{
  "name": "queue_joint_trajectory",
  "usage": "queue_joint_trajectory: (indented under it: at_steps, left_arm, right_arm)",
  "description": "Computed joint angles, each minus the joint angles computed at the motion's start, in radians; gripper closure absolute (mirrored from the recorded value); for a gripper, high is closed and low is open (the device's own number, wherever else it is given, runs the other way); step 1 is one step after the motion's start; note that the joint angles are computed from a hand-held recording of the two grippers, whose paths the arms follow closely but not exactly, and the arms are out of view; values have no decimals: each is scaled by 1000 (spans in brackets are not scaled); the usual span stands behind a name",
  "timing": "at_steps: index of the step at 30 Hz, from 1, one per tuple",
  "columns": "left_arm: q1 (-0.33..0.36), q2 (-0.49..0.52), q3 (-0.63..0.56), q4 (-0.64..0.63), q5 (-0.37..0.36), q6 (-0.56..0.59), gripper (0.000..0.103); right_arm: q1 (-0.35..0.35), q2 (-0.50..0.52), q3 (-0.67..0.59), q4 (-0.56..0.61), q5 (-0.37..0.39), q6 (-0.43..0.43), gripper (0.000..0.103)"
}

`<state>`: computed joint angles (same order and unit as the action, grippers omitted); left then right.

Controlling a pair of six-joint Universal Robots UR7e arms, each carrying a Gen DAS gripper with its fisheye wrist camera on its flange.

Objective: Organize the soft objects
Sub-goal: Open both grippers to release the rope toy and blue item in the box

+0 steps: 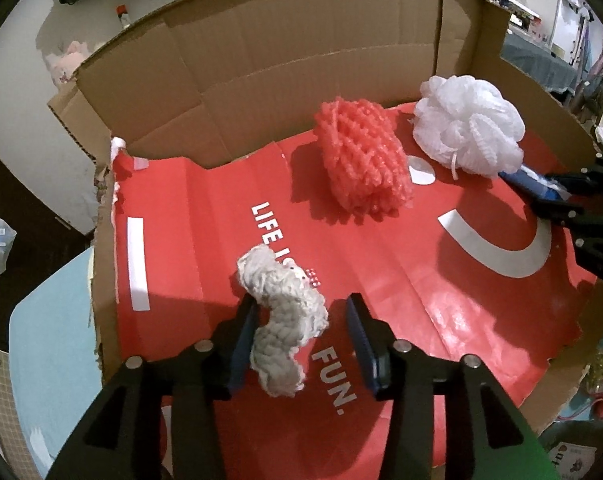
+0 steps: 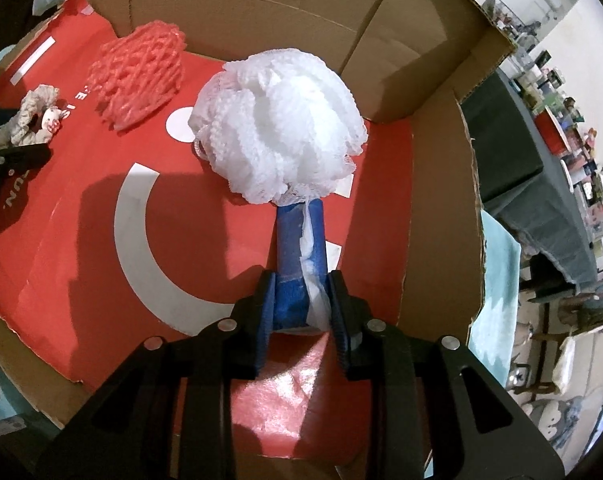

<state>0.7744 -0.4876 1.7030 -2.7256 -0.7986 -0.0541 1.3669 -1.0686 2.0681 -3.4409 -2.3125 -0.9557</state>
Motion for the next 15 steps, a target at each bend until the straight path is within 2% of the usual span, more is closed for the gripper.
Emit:
queue_joint_trajectory:
  at_steps: [5, 9, 11, 12, 15]
  left_arm:
    - [-21, -23, 43, -85, -5, 26, 33]
    - [-43, -56, 97, -161, -25, 33, 29]
    - [-55, -77, 129, -208, -42, 32, 21]
    - [-64, -90, 150, -240, -50, 33, 19]
    - [-96, -115, 201, -327, -56, 33, 14]
  right_arm:
    - [1, -21, 15, 38, 12, 26, 73]
    - [8, -46, 40, 68, 43, 39, 53]
    - [18, -42, 56, 10, 40, 19, 43]
    - [22, -51, 68, -4, 50, 17, 40]
    - [42, -90, 103, -33, 65, 24, 39]
